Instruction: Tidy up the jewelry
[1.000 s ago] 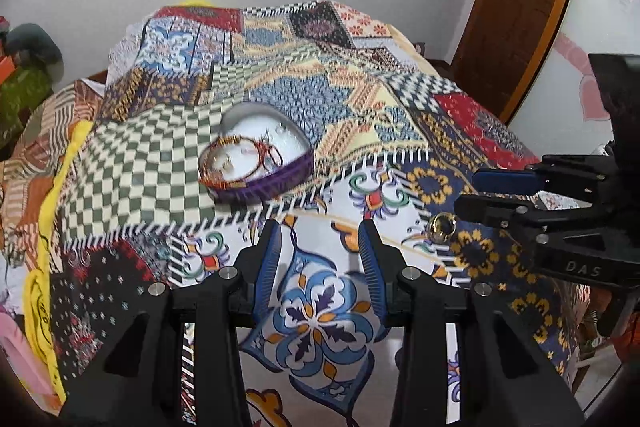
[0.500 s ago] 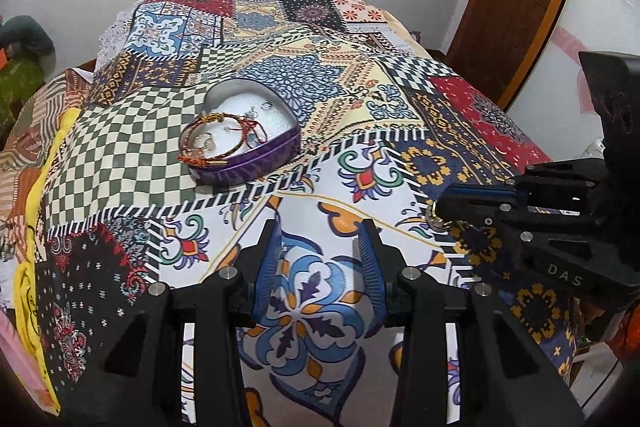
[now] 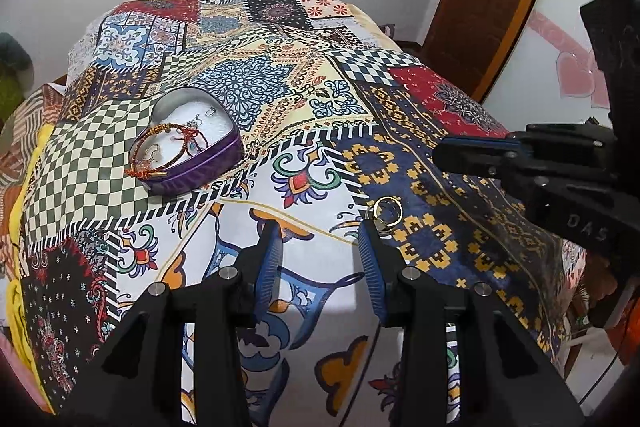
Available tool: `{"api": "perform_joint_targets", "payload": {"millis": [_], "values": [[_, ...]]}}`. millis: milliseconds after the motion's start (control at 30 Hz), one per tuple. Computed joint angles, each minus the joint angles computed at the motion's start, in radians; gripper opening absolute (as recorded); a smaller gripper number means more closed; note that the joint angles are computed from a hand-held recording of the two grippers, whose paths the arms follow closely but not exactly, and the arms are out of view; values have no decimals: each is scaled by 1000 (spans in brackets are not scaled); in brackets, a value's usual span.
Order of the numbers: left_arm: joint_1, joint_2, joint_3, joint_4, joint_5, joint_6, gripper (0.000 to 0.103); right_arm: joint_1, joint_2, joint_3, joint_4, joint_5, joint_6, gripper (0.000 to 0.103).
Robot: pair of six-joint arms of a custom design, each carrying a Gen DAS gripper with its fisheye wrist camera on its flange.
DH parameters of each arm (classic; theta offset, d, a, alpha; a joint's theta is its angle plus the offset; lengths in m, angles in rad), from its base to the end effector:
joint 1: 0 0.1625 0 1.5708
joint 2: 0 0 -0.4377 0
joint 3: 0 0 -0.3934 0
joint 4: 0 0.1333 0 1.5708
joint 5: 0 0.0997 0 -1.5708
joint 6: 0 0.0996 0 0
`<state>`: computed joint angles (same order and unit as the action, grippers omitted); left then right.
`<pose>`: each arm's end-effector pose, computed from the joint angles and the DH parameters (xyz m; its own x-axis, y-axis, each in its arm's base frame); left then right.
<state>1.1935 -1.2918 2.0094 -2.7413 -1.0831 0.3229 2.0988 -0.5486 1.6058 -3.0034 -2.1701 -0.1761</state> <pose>-0.0335 -0.5730 0.2891 -0.7454 0.3931 -0.5384 0.5987 0.7499 -0.2813 0.4141 -0.5569 0.0082 -0.7227 -0.3745 0.5809 -0.6047 0.7496 -0.2690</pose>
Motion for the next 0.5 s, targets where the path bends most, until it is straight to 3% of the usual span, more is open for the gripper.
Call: {"api": "perform_joint_targets", "payload": {"millis": [67,200,500], "values": [[0,-1,5,-5,6,0,39,-5,-5,-2,21,21,15,4],[11,-6,5,0,9,-17,39,-21,-4,-19,104,70,54,14],[44,-21,-3,7,15,-26,39,-32,30,-42,143,82,49,14]]}}
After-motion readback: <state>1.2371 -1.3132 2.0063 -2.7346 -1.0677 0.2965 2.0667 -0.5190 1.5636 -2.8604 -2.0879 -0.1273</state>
